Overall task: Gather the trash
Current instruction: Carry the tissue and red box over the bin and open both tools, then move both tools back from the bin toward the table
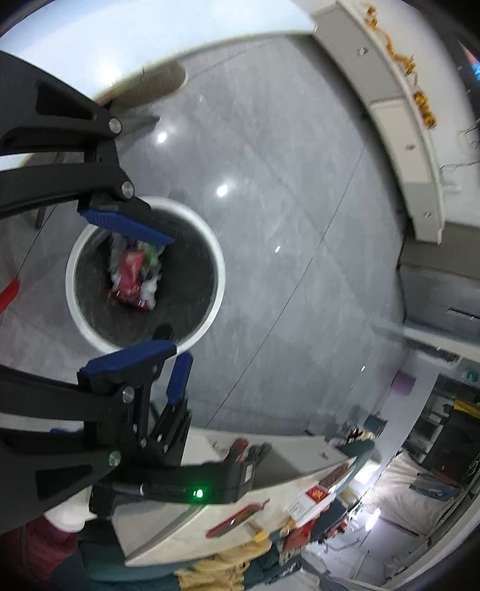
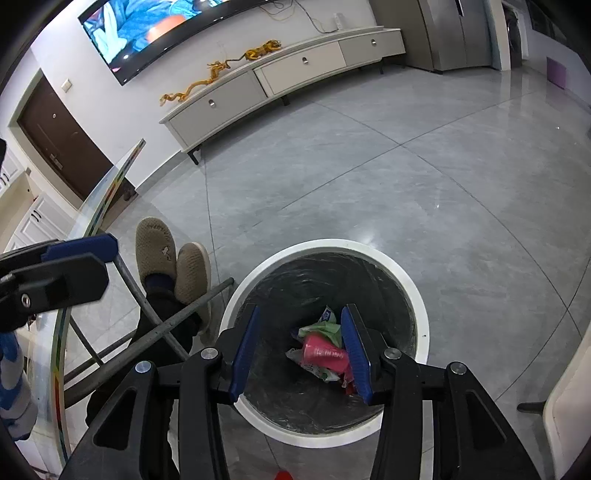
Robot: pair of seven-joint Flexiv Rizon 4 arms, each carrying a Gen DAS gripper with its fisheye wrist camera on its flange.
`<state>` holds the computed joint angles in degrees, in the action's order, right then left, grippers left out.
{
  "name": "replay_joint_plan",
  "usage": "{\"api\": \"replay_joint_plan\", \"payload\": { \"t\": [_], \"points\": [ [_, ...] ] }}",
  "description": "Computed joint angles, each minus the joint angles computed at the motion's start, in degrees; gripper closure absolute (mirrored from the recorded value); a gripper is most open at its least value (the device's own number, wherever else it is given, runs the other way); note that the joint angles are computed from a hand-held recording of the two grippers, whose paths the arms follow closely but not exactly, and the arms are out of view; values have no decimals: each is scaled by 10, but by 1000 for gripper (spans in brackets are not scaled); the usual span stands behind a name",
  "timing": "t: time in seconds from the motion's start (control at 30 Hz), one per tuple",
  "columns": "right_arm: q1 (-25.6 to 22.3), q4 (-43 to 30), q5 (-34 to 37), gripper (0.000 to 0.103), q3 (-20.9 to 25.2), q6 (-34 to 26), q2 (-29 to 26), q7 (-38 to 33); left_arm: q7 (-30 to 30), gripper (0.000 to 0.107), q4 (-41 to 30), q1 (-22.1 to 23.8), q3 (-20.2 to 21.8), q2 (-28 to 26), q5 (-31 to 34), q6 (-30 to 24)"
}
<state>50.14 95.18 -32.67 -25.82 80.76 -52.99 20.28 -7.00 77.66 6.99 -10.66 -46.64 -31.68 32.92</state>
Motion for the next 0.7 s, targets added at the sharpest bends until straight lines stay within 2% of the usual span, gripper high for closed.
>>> {"api": "replay_joint_plan", "payload": {
  "t": [0.13,0.3,0.47,0.7],
  "points": [
    [6,-5,-12,58,-5,-27,10,-1,53,54,74,21,-30,34,-71,126],
    [13,-14,-59,57,-7,-72,31,8,112,54,120,44,-69,54,-169,245],
    [2,-43,-108,54,6,-105,39,9,147,47,125,60,-91,57,-234,304],
    [-22,-96,-164,52,41,-142,38,6,173,41,119,73,-94,63,-288,325]
  ]
}}
